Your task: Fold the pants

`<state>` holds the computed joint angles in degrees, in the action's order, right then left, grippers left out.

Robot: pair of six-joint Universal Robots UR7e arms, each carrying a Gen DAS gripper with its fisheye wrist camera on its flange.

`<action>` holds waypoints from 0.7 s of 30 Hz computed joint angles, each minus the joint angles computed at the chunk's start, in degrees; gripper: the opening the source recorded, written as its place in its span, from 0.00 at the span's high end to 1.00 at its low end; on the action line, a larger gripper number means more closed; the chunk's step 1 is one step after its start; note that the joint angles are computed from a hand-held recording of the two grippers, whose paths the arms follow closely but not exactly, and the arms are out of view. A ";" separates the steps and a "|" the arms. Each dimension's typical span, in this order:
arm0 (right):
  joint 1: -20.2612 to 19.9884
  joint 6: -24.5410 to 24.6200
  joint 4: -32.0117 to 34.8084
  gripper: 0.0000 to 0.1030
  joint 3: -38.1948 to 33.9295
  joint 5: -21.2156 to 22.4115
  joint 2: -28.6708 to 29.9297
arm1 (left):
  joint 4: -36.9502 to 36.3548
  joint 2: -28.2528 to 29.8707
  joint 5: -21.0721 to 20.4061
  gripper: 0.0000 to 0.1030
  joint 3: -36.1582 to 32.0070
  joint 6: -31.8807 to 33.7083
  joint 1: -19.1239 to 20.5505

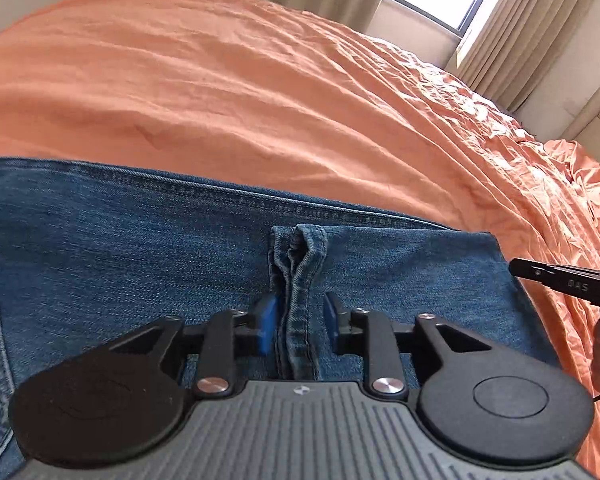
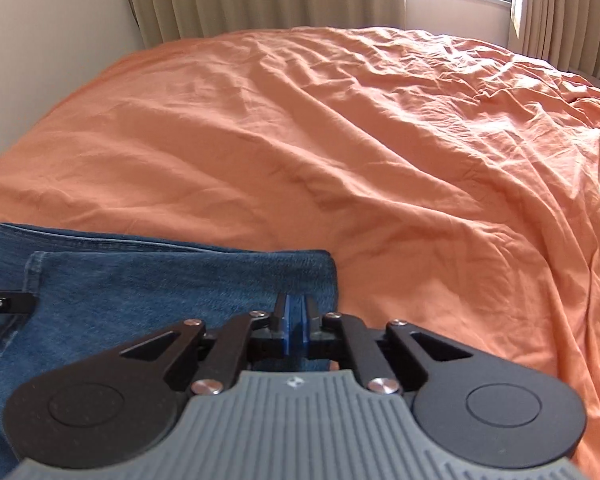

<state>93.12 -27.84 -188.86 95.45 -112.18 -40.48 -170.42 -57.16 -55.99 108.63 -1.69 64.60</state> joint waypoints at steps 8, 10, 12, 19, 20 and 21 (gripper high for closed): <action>1.09 -0.99 -20.29 0.88 21.34 1.17 -6.44 | -4.00 -4.23 3.68 0.60 9.37 -1.32 -4.52; 0.50 -1.19 -21.28 0.88 22.74 1.54 -5.91 | -2.65 -3.94 5.16 0.60 9.90 -3.47 -4.86; 0.29 -2.82 -23.04 0.88 23.12 -0.03 -4.53 | -1.73 -3.68 5.99 0.62 10.21 -4.85 -4.78; -1.54 -7.64 -25.35 0.89 22.64 -0.90 -1.18 | -1.00 -1.44 10.11 0.62 10.30 -1.93 -5.64; -1.82 -8.61 -26.23 0.89 22.74 -0.46 -0.79 | -1.66 -0.87 10.87 0.62 10.47 -0.48 -5.76; -2.22 -8.61 -26.87 0.89 23.01 0.21 -0.69 | -2.18 -0.50 11.17 0.62 10.51 -0.17 -5.73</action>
<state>90.90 -36.45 -215.73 118.46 -111.96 -41.16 -172.59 -57.65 -44.82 119.14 -1.86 58.86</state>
